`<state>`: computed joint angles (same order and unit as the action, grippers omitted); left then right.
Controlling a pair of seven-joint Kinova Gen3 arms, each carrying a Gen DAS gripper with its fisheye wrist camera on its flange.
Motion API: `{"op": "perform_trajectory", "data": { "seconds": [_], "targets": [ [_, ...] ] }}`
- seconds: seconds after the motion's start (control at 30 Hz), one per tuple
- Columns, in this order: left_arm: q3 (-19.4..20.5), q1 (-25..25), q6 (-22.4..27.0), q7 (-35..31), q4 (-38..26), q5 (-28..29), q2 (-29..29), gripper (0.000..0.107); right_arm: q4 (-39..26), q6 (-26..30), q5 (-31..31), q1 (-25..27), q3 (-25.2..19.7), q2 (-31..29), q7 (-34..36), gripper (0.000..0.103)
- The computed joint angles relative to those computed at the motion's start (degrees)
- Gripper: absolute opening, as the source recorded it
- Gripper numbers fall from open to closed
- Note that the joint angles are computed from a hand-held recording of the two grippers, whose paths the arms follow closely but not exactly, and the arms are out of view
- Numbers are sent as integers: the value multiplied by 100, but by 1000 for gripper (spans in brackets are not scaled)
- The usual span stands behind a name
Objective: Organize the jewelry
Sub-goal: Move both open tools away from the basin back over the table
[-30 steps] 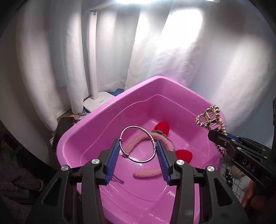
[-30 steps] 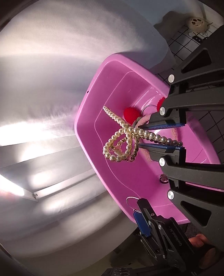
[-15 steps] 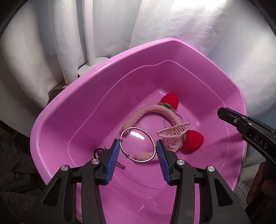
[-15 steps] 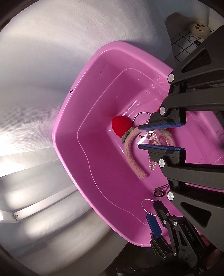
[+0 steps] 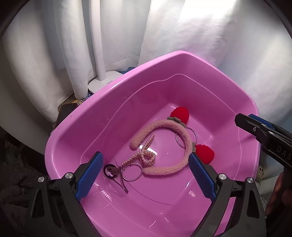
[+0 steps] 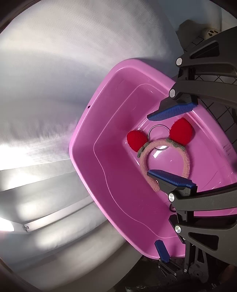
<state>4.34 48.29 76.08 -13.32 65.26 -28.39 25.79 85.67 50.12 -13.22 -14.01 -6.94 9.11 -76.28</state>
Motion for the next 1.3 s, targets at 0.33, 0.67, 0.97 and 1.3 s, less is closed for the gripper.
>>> {"op": "perform_trajectory", "data": {
  "seconds": [0.33, 0.67, 0.97, 1.3],
  "targets": [
    [-53, 284, 218, 143, -45, -474, -5, 92, 613, -551, -300, 38, -8, -356, -40, 53],
    [-8, 382, 224, 190, -92, -616, -5, 93, 1285, -1011, -574, 107, 129, -910, -105, 58],
    [-32, 991, 430, 529, -398, -1079, 56, 94, 2252, -1091, -1217, 388, 876, -2024, 482, 59],
    [-227, 2143, 980, 444, -1872, -1518, 874, 96, 3269, -318, -1111, 941, 2736, -3347, 1519, 60]
  ]
}}
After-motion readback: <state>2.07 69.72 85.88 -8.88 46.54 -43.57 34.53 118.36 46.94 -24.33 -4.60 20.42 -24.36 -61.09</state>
